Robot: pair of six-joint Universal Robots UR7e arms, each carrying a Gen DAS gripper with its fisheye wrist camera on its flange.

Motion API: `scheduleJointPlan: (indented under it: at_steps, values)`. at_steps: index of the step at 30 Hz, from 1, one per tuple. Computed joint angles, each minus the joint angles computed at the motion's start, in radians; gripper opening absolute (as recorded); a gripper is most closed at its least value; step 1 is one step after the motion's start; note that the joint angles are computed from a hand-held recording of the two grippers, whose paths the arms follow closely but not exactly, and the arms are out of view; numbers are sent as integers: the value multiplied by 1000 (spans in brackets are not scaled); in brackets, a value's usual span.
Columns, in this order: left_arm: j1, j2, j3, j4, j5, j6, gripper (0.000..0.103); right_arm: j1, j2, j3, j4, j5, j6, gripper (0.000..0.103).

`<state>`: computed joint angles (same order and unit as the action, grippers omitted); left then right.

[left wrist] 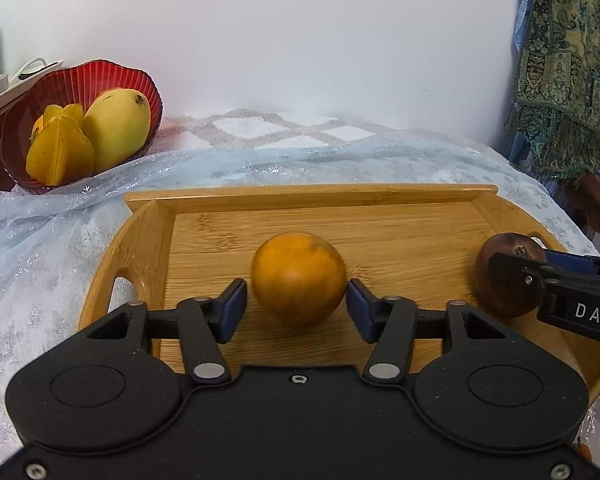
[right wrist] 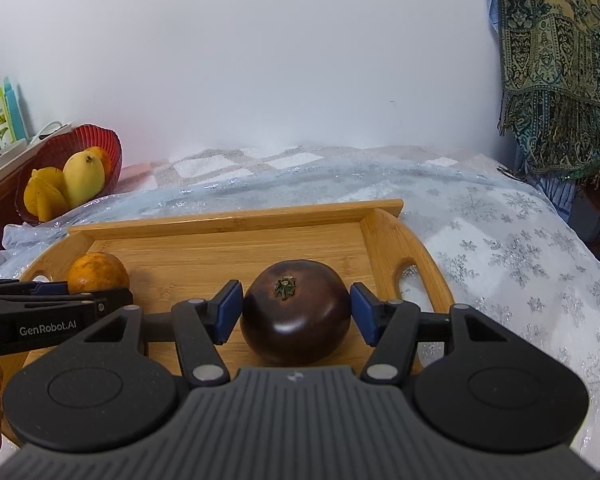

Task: Organize fruits
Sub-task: 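Lower and release the orange on the tray while the right gripper releases the tomato there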

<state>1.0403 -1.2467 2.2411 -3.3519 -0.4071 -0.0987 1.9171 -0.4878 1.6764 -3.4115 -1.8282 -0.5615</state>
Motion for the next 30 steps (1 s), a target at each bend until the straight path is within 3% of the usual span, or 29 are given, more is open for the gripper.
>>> scheduleJointPlan:
  at_steps: [11,12,15,30]
  values:
    - [-8,-5,11,11,28,-7,75,1,-2,13,-32,-12,13,66]
    - [-9,-6,13,10,28,-9,79,1,-3,14,-34,-12,13,72]
    - [-14,-16,22,11,20,-16,87,0,-5,16,-32,-13,15,75]
    - [-67,-66,85,26,69,-77,91,-1,-35,73,-89,25,-25,89]
